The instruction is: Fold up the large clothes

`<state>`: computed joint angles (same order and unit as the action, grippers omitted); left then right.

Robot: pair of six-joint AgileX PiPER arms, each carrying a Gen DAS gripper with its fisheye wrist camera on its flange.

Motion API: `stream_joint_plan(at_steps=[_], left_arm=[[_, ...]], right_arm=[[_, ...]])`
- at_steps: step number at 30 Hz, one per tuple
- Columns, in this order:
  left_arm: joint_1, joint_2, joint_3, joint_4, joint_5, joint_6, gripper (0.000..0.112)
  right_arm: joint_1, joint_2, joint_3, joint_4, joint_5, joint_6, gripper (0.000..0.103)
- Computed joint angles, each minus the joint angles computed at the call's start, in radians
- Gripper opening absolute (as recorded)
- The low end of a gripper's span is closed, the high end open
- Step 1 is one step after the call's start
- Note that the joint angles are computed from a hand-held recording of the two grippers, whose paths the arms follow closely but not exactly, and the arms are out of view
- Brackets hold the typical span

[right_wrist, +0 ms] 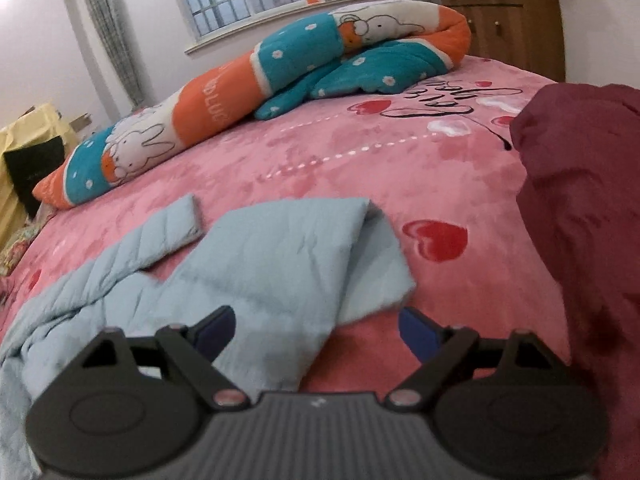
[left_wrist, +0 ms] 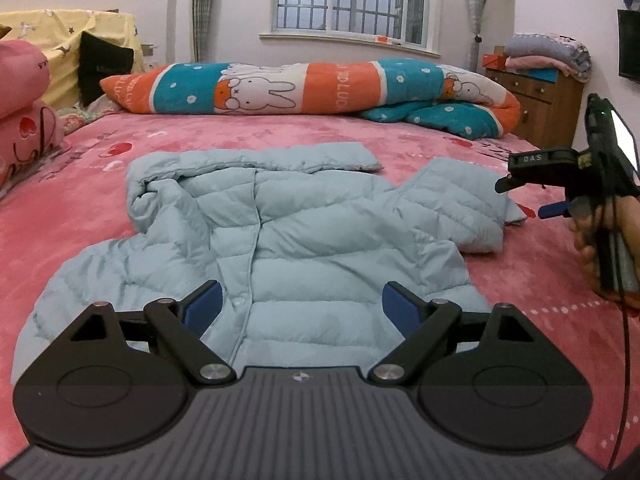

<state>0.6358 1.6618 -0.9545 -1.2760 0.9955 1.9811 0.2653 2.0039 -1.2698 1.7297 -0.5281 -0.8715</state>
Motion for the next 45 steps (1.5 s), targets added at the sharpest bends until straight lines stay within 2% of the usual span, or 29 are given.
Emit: stream_joint_plan(at_steps=[6,8,12,14,16,17,18,19,22,25,29,33,37,41,45], left_arm=[[-0.020,0.017,0.003,-0.014,-0.034,0.018,0.103],[-0.025,0.028,-0.008,-0.008,-0.045,0.001,0.103],[-0.041,0.040,-0.011,-0.011,-0.070,-0.005,0.103],[-0.042,0.041,-0.004,-0.019,-0.075,0.008,0.103],[-0.046,0.043,-0.008,-0.012,-0.076,0.003,0.103],[-0.046,0.041,-0.004,-0.010,-0.075,0.005,0.103],[-0.042,0.042,-0.001,-0.008,-0.071,0.011,0.103],[-0.046,0.042,0.000,-0.006,-0.074,0.012,0.103],[-0.045,0.042,0.003,0.000,-0.068,0.017,0.103],[-0.042,0.038,0.011,0.001,-0.058,0.031,0.103],[-0.033,0.042,0.010,0.010,-0.034,0.027,0.103],[-0.028,0.042,0.010,0.021,-0.006,0.026,0.103],[-0.029,0.052,0.001,0.035,0.007,0.019,0.103],[-0.030,0.063,-0.018,0.052,0.007,-0.009,0.103],[-0.033,0.065,-0.028,0.047,0.000,-0.014,0.103]], right_arm=[[-0.096,0.066,-0.045,-0.038,0.108,0.055,0.088],[-0.118,0.084,-0.052,-0.091,0.147,0.132,0.088],[-0.148,0.120,-0.066,-0.330,0.223,0.396,0.081],[-0.148,0.137,-0.087,-0.371,0.233,0.425,0.074],[-0.146,0.148,-0.102,-0.417,0.241,0.459,0.049],[-0.143,0.150,-0.109,-0.415,0.244,0.451,0.042],[-0.139,0.152,-0.118,-0.395,0.245,0.428,0.030],[-0.131,0.150,-0.125,-0.367,0.239,0.394,0.020],[-0.090,0.126,-0.151,-0.241,0.160,0.225,0.011],[-0.052,0.081,-0.168,-0.181,0.058,0.101,0.008],[-0.002,0.004,-0.175,-0.167,-0.136,-0.071,0.007],[-0.011,-0.074,-0.134,-0.176,-0.262,-0.165,0.006],[-0.051,-0.107,-0.081,-0.153,-0.316,-0.245,0.006],[-0.111,-0.096,-0.026,-0.088,-0.253,-0.258,0.007],[-0.095,-0.080,0.022,-0.065,-0.258,-0.219,0.013]])
